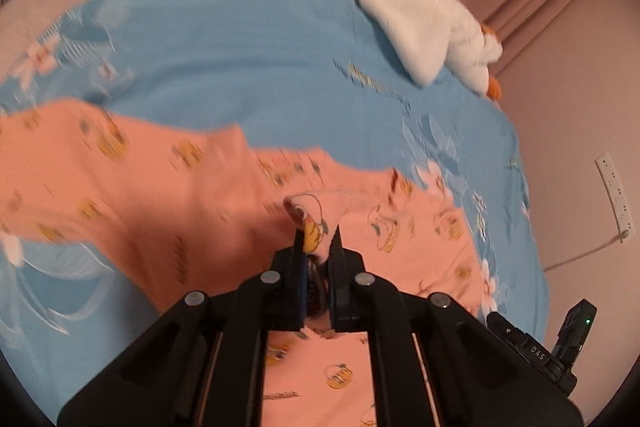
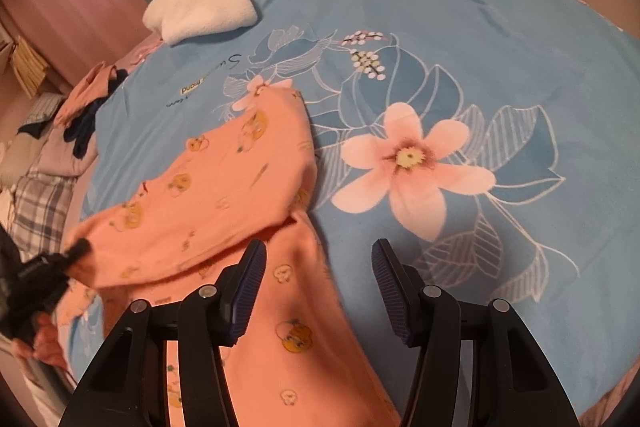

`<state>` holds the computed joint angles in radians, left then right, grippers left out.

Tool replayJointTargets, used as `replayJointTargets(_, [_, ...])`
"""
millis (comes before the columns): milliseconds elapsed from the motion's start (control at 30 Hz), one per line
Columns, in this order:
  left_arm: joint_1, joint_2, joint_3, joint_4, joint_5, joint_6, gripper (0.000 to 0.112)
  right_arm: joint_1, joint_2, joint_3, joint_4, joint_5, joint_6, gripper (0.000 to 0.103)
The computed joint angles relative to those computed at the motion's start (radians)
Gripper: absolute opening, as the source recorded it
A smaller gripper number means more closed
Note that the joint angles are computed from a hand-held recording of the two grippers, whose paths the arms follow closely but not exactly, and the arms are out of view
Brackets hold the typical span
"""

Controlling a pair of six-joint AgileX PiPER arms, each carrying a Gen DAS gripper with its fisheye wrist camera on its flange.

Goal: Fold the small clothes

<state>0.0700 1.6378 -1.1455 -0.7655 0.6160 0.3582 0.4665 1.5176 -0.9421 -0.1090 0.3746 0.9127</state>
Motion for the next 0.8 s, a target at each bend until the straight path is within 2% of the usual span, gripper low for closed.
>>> replayJointTargets(200, [0.077, 0.006, -0.013, 0.017, 0.029, 0.011, 0.006, -0.006, 0.051, -0.052, 0.132, -0.020, -0.140, 0.057])
replayJointTargets(333, [0.083, 0.019, 0.003, 0.059, -0.006, 0.005, 0.007, -0.010, 0.093, -0.100, 0.194, -0.011, -0.221, 0.057])
replayJointTargets(567, [0.077, 0.075, 0.002, 0.096, -0.021, -0.012, 0.007, 0.002, 0.212, -0.228, 0.098, 0.086, -0.174, 0.039])
replayJointTargets(600, [0.080, 0.080, 0.001, 0.093, -0.018, -0.011, 0.007, 0.001, 0.221, -0.233, 0.100, 0.090, -0.178, 0.033])
replayJointTargets(633, [0.082, 0.083, 0.000, 0.091, -0.016, -0.009, 0.007, -0.003, 0.229, -0.237, 0.115, 0.093, -0.196, 0.018])
replayJointTargets(667, [0.085, 0.085, -0.001, 0.090, -0.012, -0.009, 0.007, -0.012, 0.233, -0.238, 0.149, 0.098, -0.234, 0.013])
replayJointTargets(800, [0.092, 0.088, -0.007, 0.074, 0.002, 0.010, 0.007, -0.024, 0.152, -0.156, 0.177, 0.024, -0.255, 0.010])
